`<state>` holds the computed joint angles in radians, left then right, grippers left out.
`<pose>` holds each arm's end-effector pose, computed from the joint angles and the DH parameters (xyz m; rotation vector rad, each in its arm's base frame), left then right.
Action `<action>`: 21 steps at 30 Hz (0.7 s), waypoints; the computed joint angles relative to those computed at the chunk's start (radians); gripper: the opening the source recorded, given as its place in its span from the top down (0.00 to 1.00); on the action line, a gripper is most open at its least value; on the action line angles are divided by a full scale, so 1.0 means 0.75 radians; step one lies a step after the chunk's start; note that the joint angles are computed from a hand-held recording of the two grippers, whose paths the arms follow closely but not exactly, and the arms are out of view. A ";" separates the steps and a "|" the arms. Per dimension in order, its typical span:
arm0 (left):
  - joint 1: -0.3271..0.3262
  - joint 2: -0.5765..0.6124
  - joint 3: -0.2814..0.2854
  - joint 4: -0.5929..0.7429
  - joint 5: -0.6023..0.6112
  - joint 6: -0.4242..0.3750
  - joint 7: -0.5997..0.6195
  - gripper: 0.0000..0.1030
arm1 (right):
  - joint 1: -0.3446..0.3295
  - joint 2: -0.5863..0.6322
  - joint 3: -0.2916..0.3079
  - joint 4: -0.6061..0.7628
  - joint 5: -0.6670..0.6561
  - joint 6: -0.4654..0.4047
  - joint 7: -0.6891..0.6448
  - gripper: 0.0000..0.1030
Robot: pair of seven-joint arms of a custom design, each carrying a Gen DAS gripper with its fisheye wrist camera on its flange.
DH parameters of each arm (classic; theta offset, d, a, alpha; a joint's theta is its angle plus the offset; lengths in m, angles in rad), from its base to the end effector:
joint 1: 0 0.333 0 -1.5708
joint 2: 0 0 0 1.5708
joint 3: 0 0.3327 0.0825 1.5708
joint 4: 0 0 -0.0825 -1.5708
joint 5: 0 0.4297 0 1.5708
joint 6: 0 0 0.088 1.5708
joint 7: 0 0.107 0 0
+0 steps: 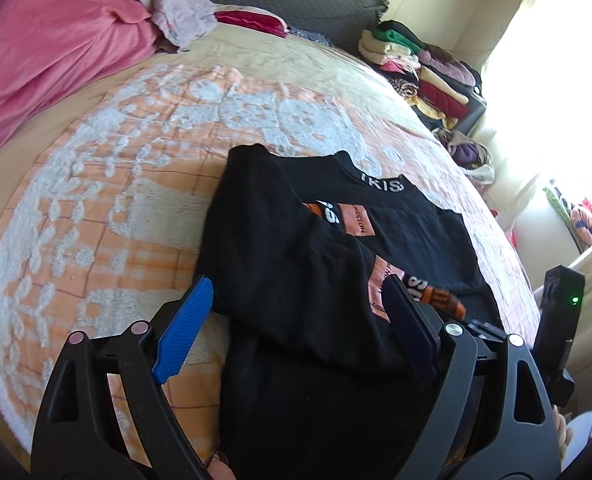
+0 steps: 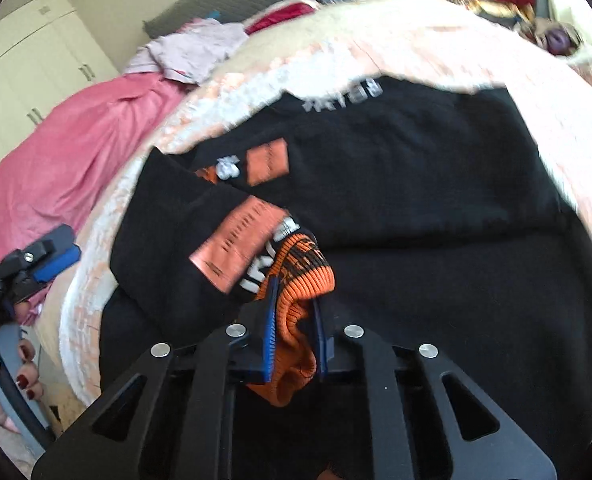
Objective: Fold small clothes
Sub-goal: 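Grasp the folded cuffs with the right gripper and lift them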
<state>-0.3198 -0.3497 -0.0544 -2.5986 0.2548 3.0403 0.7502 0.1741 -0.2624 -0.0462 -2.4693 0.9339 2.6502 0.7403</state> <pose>0.4455 -0.1964 0.4534 -2.0617 1.6874 -1.0437 0.5056 0.0428 0.4187 -1.8783 1.5187 -0.1289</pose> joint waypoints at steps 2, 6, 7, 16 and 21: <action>-0.007 -0.005 0.012 -0.005 -0.008 0.002 0.010 0.23 | 0.009 0.004 -0.008 0.030 0.015 0.005 -0.056 0.88; 0.009 -0.015 0.004 -0.015 -0.001 0.007 -0.005 0.23 | 0.016 0.013 -0.012 0.097 0.031 0.052 -0.160 0.88; 0.010 -0.016 0.004 -0.016 0.000 0.004 -0.007 0.23 | 0.021 0.019 -0.022 0.123 0.051 0.062 -0.211 0.88; 0.001 -0.007 0.011 -0.010 -0.007 -0.002 -0.004 0.23 | -0.074 0.168 -0.023 0.283 -0.082 0.171 -0.187 0.88; 0.005 0.045 0.007 0.033 -0.003 0.007 0.007 0.23 | -0.111 0.220 -0.025 0.295 -0.103 0.201 -0.148 0.88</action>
<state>-0.3164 -0.3160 -0.0495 -2.5736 0.2524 3.0459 0.7552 0.0905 -0.0976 -0.0651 -2.2482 0.8570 2.8011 0.6293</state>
